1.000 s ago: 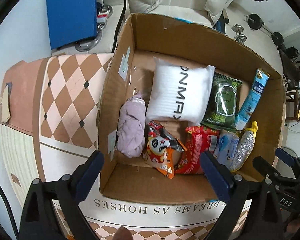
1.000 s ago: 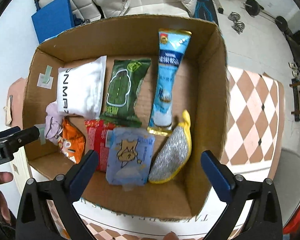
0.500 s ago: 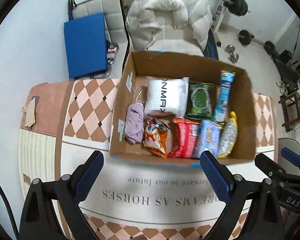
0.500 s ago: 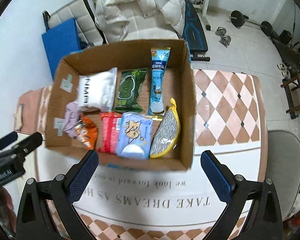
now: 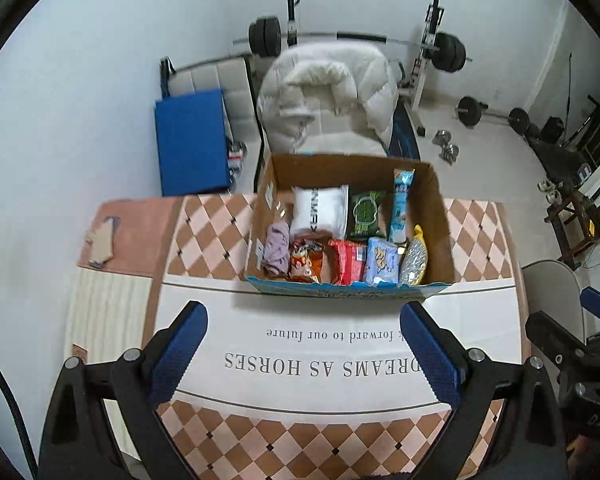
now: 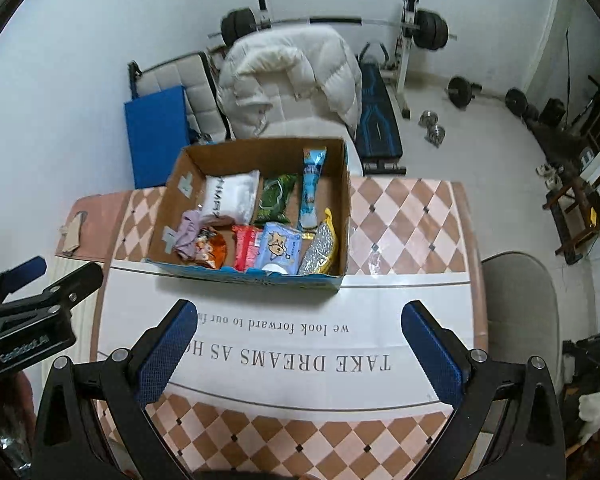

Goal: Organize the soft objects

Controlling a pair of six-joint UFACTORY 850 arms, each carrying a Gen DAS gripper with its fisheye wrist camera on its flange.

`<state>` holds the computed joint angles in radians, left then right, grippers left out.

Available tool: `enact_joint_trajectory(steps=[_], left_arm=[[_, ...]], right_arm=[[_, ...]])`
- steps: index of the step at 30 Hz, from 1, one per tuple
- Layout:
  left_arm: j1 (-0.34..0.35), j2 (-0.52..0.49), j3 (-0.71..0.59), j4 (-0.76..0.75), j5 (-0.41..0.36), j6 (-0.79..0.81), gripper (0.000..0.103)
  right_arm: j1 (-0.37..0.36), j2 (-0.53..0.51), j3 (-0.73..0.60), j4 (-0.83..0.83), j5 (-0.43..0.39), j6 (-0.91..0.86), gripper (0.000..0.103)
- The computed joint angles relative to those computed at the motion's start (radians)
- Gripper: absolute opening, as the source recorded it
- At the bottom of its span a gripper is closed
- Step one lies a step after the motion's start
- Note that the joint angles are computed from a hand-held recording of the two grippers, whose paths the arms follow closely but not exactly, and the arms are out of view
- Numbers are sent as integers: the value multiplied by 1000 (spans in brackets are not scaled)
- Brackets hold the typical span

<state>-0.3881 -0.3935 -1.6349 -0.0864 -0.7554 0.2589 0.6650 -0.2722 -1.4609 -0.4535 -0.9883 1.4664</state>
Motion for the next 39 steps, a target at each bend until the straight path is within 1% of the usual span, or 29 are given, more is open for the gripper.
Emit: enact_joint_trajectory(steps=[4,11,14,19,21,24,26,29,31,33,39], left_arm=[[12,77,49,-46,20,35,99],[37,178,108,-130,18,103,99],[41,213,132,-143,19,121,99],[51,253,161,-179,-1,158,99],[48,266,176,-165,13,156,99],[44,266,182,-152,23,143,99],[36,268,188,-117,37,123,99],[20,275,208,-62,94,85,102],[22,273,210,-64,116,77,103],[22,264,206,-55,138,61,103],[26,239,181,-33,172,21,103]], right_arm=[[67,29,-34,-66,-86,53,103],[152,70,-71,-125,-186,124,103],[190,76,-93,-144,-231,139,103],[226,68,-131,-146,-278,132,103],[237,60,-145,-150,-305,135,103],[241,57,-149,-147,-306,134,103],[243,57,-149,-150,-307,139,103],[239,56,-145,-152,-295,139,103],[237,41,-158,-169,-318,138,103],[230,31,-167,-184,-331,135,103],[197,25,-169,-203,-319,129,103]])
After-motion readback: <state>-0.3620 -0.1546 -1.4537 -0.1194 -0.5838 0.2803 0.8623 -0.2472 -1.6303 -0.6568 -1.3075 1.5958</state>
